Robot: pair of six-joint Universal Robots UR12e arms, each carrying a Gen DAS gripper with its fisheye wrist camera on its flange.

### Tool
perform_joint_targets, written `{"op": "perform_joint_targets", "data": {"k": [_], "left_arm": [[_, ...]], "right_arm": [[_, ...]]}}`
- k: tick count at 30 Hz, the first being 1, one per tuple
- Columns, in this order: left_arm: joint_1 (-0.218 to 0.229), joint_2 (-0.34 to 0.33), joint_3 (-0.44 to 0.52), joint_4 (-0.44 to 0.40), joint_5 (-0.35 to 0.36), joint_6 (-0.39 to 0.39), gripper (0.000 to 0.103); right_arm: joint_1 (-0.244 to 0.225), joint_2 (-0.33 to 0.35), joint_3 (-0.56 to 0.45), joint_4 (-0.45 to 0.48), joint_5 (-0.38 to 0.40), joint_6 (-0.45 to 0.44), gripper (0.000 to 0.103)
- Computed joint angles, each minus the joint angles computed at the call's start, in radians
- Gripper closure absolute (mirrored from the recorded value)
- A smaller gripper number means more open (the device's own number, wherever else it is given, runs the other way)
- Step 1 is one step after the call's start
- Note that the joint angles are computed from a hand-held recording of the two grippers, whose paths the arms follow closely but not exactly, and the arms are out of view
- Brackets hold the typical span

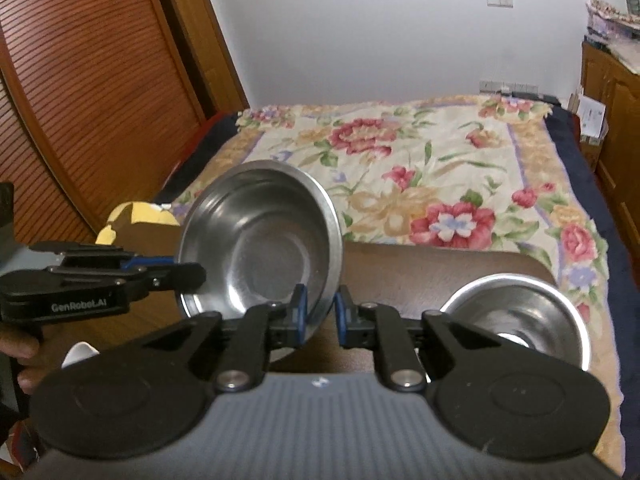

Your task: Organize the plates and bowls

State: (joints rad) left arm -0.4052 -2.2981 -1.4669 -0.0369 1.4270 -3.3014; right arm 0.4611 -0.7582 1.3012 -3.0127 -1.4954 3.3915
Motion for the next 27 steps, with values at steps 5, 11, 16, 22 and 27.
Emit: {"op": "perform_joint_targets", "data": {"k": [5,11,16,22,27], "left_arm": [[-0.005,0.017,-0.024,0.027,0.003,0.002,0.087],[-0.012,0.041,-0.057,0.06,0.012,0.01,0.087],[-0.016,0.058,-0.083,0.082,0.016,0.018,0.087],[-0.021,0.072,-0.115,0.099,0.014,0.026,0.087],[-0.025,0.08,-0.14,0.113,0.014,0.026,0.087]], "right_arm": [[0.004,-0.014,0.025,-0.037,-0.017,-0.002,0.087],[0.011,-0.03,0.053,-0.074,-0.035,0.002,0.087],[0.018,-0.046,0.082,-0.107,-0.047,0.005,0.087],[0.024,-0.058,0.113,-0.126,-0.059,0.017,0.087],[0.03,-0.071,0.143,-0.137,-0.068,0.014,0.087]]}}
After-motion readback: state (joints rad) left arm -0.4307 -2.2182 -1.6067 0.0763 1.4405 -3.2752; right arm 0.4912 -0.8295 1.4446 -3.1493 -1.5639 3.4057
